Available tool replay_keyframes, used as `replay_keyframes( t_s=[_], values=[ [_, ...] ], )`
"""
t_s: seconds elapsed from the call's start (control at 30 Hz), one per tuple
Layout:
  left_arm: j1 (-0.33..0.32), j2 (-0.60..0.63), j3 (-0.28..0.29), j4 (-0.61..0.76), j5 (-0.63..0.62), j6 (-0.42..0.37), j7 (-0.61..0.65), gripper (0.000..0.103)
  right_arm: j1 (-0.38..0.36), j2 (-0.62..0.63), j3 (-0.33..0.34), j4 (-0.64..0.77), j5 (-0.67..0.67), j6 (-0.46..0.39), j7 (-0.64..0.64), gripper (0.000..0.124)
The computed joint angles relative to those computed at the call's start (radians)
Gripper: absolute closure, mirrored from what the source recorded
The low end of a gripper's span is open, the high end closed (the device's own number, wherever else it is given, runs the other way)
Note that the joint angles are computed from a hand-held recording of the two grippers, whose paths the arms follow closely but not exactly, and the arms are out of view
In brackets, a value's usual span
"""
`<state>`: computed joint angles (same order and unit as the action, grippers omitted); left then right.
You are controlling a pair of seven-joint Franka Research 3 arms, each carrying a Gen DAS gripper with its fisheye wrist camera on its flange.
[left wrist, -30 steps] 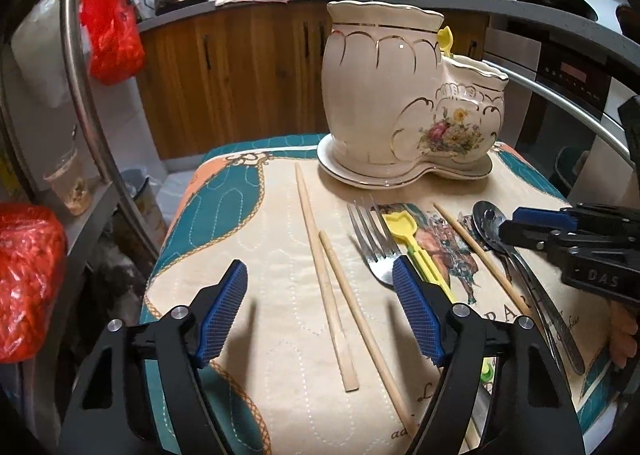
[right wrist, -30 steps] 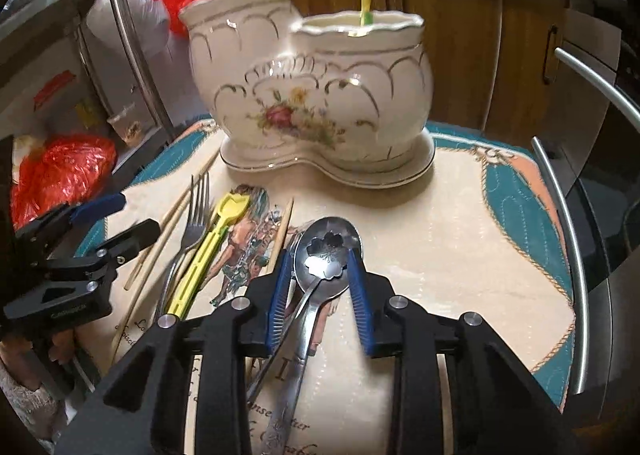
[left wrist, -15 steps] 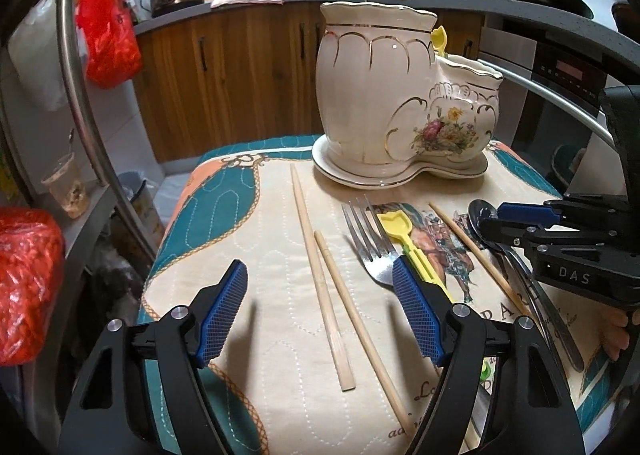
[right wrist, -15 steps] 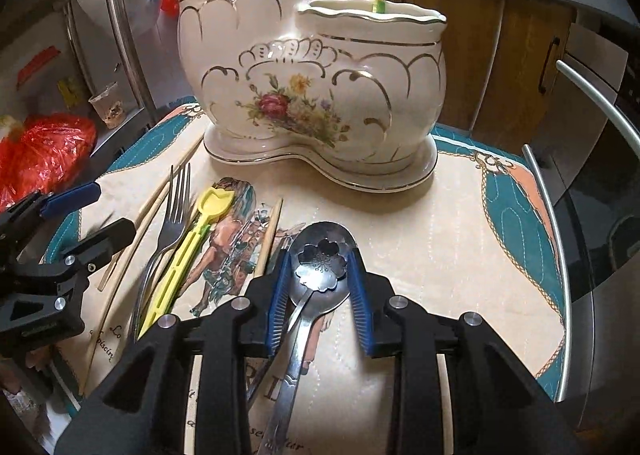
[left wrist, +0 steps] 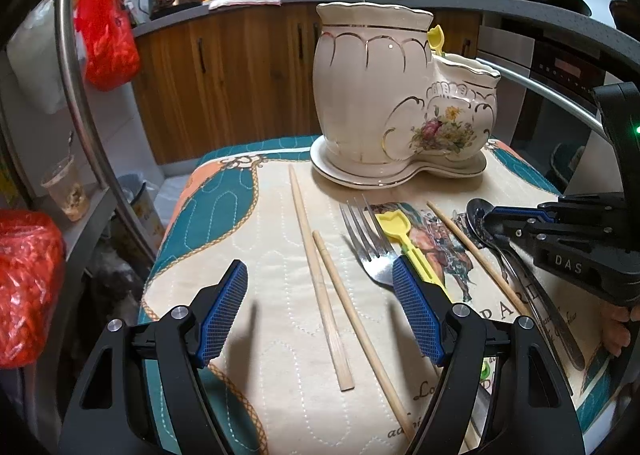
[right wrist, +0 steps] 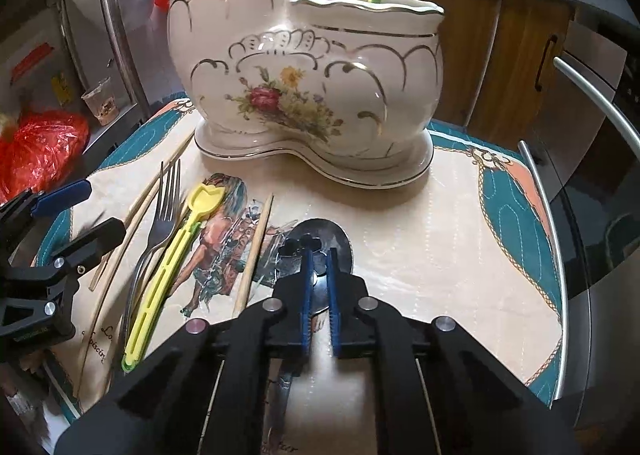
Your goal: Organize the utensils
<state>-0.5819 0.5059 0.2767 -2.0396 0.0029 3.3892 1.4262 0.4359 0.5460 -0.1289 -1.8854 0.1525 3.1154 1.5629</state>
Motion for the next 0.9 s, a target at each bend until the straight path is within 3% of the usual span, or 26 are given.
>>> replay_keyframes(
  t_s=[0.23,0.47,0.63,0.7,0.77,0.9],
  values=[
    [-0.017,0.000,0.015,-0.006,-0.015,0.009,0.009,0.028,-0.060,-0.019,0.065,-0.038,0.043,0.068,-0.034,0.124],
    [0.012,-0.005,-0.014,-0.010,-0.013,0.011,0.023,0.028,-0.114,-0.034,0.131,-0.068,0.100,0.129,-0.085,0.124],
    [0.035,-0.015,-0.033,-0.019,-0.015,0.034,0.026,0.028,-0.215,-0.049,0.240,-0.100,0.126,0.204,-0.123,0.124],
    [0.027,-0.018,-0.023,-0.016,-0.035,0.038,0.036,0.028,-0.303,-0.049,0.329,-0.111,0.112,0.230,-0.129,0.124],
    [0.064,-0.028,-0.050,0.001,-0.032,0.012,0.033,0.028,-0.396,-0.046,0.422,-0.121,0.083,0.252,-0.124,0.124],
    [0.113,-0.025,-0.081,0.060,0.023,-0.081,0.006,0.033,-0.458,-0.046,0.480,-0.135,0.034,0.276,-0.102,0.124]
  ],
)
